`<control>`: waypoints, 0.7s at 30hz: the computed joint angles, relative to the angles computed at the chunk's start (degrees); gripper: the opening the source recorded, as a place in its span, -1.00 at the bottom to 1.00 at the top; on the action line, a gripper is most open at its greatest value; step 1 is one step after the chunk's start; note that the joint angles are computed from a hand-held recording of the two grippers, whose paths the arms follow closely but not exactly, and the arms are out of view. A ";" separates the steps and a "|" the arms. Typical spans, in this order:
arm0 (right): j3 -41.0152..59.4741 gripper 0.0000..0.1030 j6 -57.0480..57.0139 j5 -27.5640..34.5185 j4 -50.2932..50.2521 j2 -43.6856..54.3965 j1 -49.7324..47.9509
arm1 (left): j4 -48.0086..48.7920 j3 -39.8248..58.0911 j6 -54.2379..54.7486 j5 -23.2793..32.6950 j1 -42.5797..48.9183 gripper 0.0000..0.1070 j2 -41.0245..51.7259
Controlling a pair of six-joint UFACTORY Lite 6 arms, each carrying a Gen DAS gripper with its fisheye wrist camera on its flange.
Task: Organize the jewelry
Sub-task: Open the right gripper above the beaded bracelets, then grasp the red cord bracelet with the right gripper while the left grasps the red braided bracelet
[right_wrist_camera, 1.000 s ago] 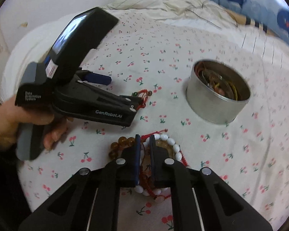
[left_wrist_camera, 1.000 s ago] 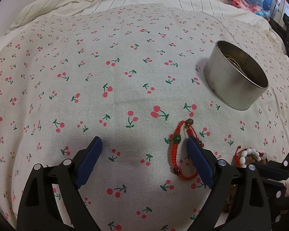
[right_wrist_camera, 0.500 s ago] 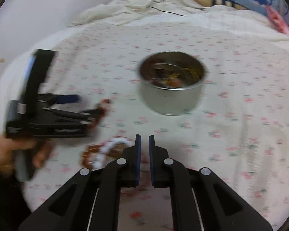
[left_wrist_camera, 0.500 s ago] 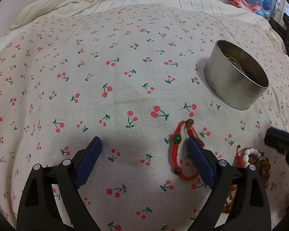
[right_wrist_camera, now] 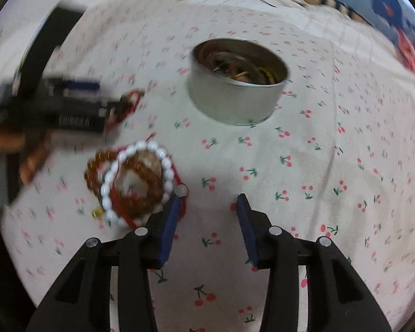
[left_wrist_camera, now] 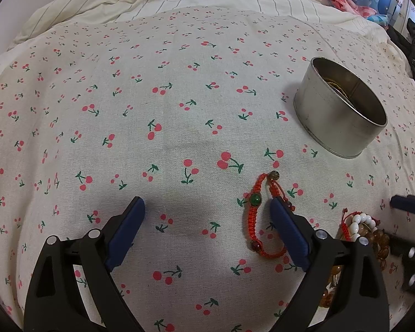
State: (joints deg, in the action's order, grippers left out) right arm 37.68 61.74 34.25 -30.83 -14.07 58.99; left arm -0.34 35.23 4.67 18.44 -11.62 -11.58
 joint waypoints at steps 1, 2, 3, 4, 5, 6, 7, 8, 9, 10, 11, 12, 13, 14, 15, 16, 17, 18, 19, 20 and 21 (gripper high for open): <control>0.59 -0.13 2.00 1.08 -1.89 1.16 0.91 | 0.01 0.00 0.11 -0.06 0.10 0.65 0.02; 0.95 -0.07 4.41 2.39 -4.25 2.11 1.84 | -0.10 0.00 0.39 -0.13 0.21 0.66 0.09; 1.44 -0.03 7.76 4.52 -7.37 3.19 3.05 | 0.53 0.10 -0.29 -0.15 -0.01 0.66 0.19; 2.14 -0.03 11.62 7.96 -10.52 4.40 4.13 | 0.87 0.08 -0.62 -0.20 -0.06 0.66 0.17; 2.49 -0.03 13.91 10.66 -12.41 4.98 4.46 | 1.01 0.04 -0.82 -0.25 -0.10 0.66 0.16; 2.45 -0.03 16.27 14.04 -14.04 5.04 4.58 | 1.13 0.06 -0.99 -0.30 -0.12 0.67 0.23; 1.64 -0.03 18.65 17.80 -15.01 4.27 3.62 | 1.68 -0.06 -1.78 -0.39 -0.38 0.67 0.19; 1.01 -0.03 19.75 19.16 -14.68 3.16 2.99 | 2.07 -0.16 -2.30 -0.42 -0.60 0.67 0.12; -0.70 -0.03 19.87 18.71 -13.87 0.44 1.14 | 2.09 -0.17 -2.26 -0.45 -0.58 0.67 0.13; -2.80 -0.03 18.87 16.47 -12.33 -3.13 -1.13 | 2.08 -0.14 -2.15 -0.49 -0.48 0.68 0.19; -4.01 -0.03 17.87 14.50 -11.11 -5.28 -2.37 | 2.06 -0.09 -2.07 -0.51 -0.40 0.68 0.26; -5.12 -0.03 16.47 12.04 -9.62 -7.16 -3.70 | 1.91 -0.11 -1.88 -0.56 -0.32 0.68 0.28; -6.02 -0.03 14.68 9.27 -7.82 -8.54 -5.05 | 1.87 -0.10 -1.94 -0.55 -0.38 0.68 0.29; -6.91 -0.03 11.56 5.93 -5.04 -9.51 -6.76 | 1.71 0.00 -1.79 -0.58 -0.32 0.68 0.43; -6.84 -0.03 10.35 4.62 -4.08 -8.83 -7.03 | 1.55 -0.03 -1.74 -0.60 -0.33 0.69 0.47; -6.24 -0.03 11.54 4.89 -4.87 -7.04 -5.43 | 1.40 -0.05 -1.67 -0.65 -0.35 0.69 0.53; -5.40 -0.03 13.22 6.33 -6.82 -4.97 -3.42 | 1.19 -0.18 -1.47 -0.71 -0.31 0.69 0.47; -4.46 -0.08 13.77 6.30 -7.36 -3.63 -2.84 | 0.52 -0.06 -0.62 -0.78 -0.03 0.70 0.66; -4.60 -0.15 14.05 5.58 -7.57 -3.79 -2.69 | 0.67 -0.32 -0.87 -0.82 -0.13 0.70 0.42; -4.41 -0.32 14.85 5.01 -7.90 -3.37 -2.37 | 0.45 -0.25 -0.54 -0.86 0.01 0.70 0.51; -4.78 -0.70 14.70 3.75 -7.65 -3.92 -2.62 | 0.77 -0.20 -0.83 -0.84 -0.03 0.70 0.54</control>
State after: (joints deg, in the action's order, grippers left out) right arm 32.90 76.44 38.00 -38.48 -17.99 56.36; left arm 0.43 35.02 3.84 17.59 -11.65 -11.04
